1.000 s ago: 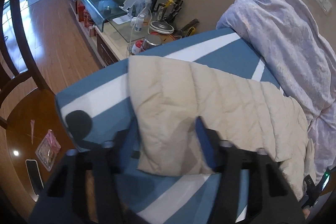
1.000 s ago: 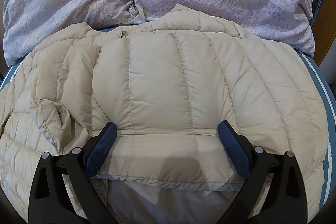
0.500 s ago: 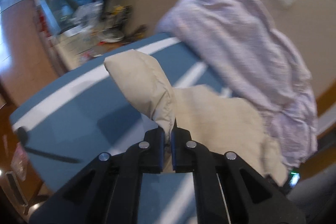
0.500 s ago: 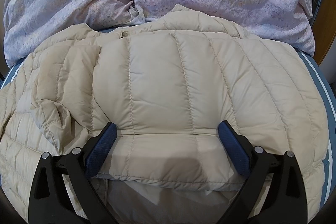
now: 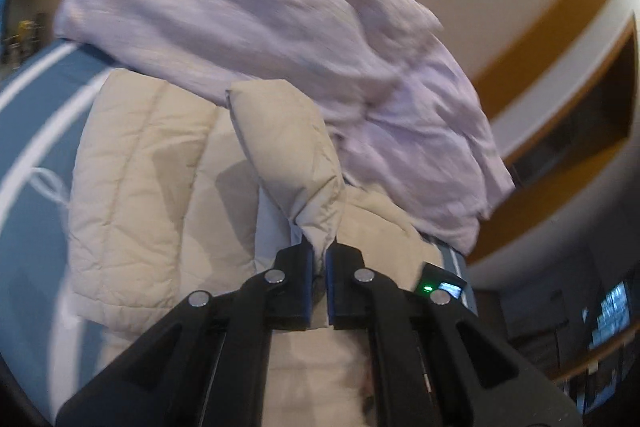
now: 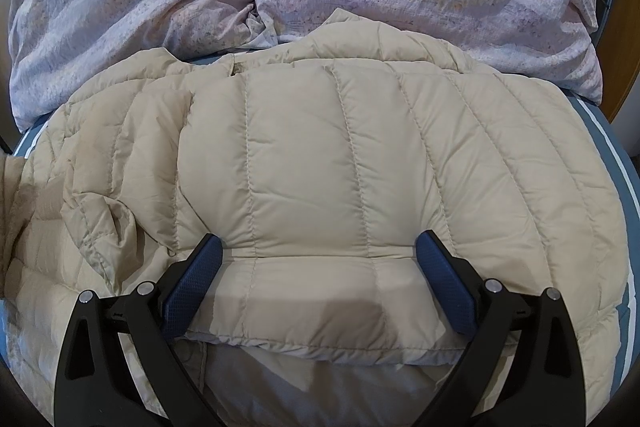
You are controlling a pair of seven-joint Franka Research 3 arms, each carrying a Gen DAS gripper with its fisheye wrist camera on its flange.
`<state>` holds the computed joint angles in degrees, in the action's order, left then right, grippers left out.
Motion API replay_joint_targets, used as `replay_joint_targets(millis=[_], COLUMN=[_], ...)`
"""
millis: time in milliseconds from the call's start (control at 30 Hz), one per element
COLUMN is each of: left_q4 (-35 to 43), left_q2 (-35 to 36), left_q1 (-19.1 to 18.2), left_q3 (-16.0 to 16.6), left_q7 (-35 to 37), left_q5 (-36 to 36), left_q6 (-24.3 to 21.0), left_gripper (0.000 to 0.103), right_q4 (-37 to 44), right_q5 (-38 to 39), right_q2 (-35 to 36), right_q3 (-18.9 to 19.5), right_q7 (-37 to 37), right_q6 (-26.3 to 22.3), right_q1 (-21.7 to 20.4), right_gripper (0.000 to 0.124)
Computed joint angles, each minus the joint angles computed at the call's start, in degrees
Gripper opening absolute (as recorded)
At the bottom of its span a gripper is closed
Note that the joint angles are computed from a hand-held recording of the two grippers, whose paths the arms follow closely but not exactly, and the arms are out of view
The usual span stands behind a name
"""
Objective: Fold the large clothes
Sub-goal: 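Fold the held sleeve over the jacket body and open the left gripper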
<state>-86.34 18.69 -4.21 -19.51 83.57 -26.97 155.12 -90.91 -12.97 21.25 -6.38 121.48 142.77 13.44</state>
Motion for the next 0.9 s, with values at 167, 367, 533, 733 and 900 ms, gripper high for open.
replay_joint_targets(millis=[167,367,533,733,900], left_q4=[8.49,16.65,25.32,35.53,33.05], left_q2=[6.63,13.24,19.96,26.86,25.14], left_q1=[-3.42,-6.49,-9.13,-11.38,-10.44], left_q3=[-0.86,-1.19,-1.18,-1.80,-2.76], left_q7=[-1.86,-4.99,-7.49,-7.44,-5.56], left_q5=[3.71,8.41,11.24,11.94,9.75], left_q6=[-3.18,-7.19,-12.62,-20.00,-19.65], left_gripper=[0.005,0.005,0.005,0.007,0.045], right_q4=[-0.04,-2.89,-7.35,-14.43,-16.78], right_q5=[2.59,7.03,0.23,-12.06,-11.45], right_q2=[-0.22,-2.78,-6.45,-12.20,-14.32], right_q3=[0.88,1.97,-0.13,-0.82,0.77], right_q7=[-2.04,-5.87,-3.36,5.07,6.10], right_q6=[0.26,2.17,3.16,5.12,6.85], right_q1=[-1.00,-2.40,-0.56,-1.40,-4.14], right_gripper=[0.100,0.099,0.099,0.099,0.092])
